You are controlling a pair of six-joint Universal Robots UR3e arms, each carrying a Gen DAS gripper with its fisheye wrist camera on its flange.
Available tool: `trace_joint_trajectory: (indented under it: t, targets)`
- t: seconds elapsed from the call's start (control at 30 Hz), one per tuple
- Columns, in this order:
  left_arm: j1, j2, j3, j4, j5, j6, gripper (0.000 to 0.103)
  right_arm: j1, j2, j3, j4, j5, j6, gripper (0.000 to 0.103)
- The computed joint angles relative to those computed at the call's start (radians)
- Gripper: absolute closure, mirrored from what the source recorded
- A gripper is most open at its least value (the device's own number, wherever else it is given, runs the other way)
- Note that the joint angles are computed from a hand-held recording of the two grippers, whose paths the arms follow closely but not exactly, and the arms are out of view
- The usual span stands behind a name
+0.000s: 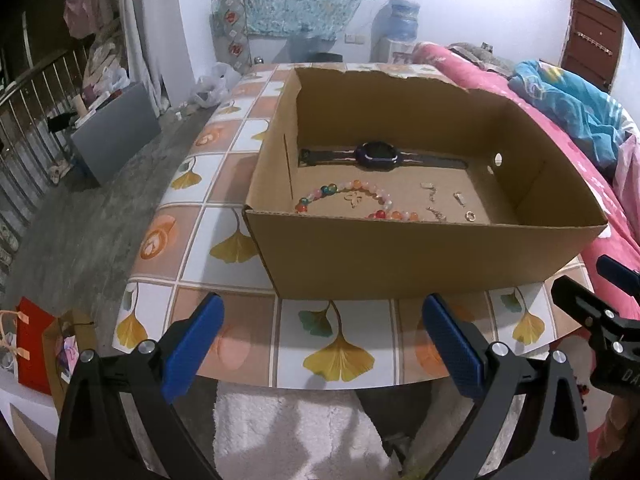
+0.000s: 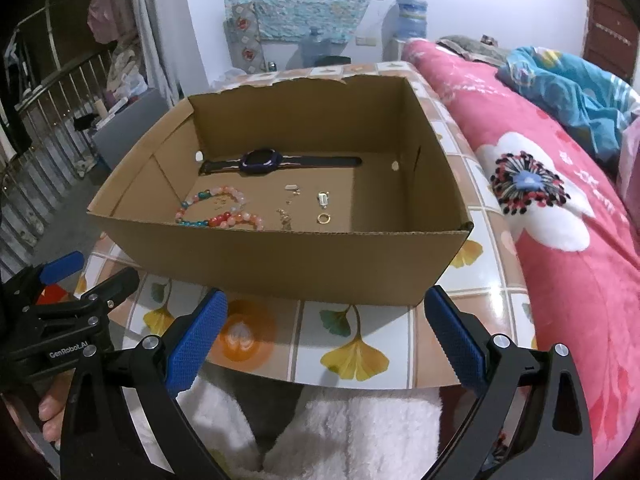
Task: Organize jewelry
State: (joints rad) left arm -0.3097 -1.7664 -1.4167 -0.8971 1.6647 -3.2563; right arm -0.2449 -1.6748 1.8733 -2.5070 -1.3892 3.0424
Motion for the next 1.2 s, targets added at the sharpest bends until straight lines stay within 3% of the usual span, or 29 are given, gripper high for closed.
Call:
trace_joint_trajectory:
  t: [1.2]
  targets:
    - [-0.026, -0.05, 0.049, -0.021, 0.044, -0.014, 0.006, 0.013, 0.053, -0.066, 0.052, -0.022, 0.023, 0.008]
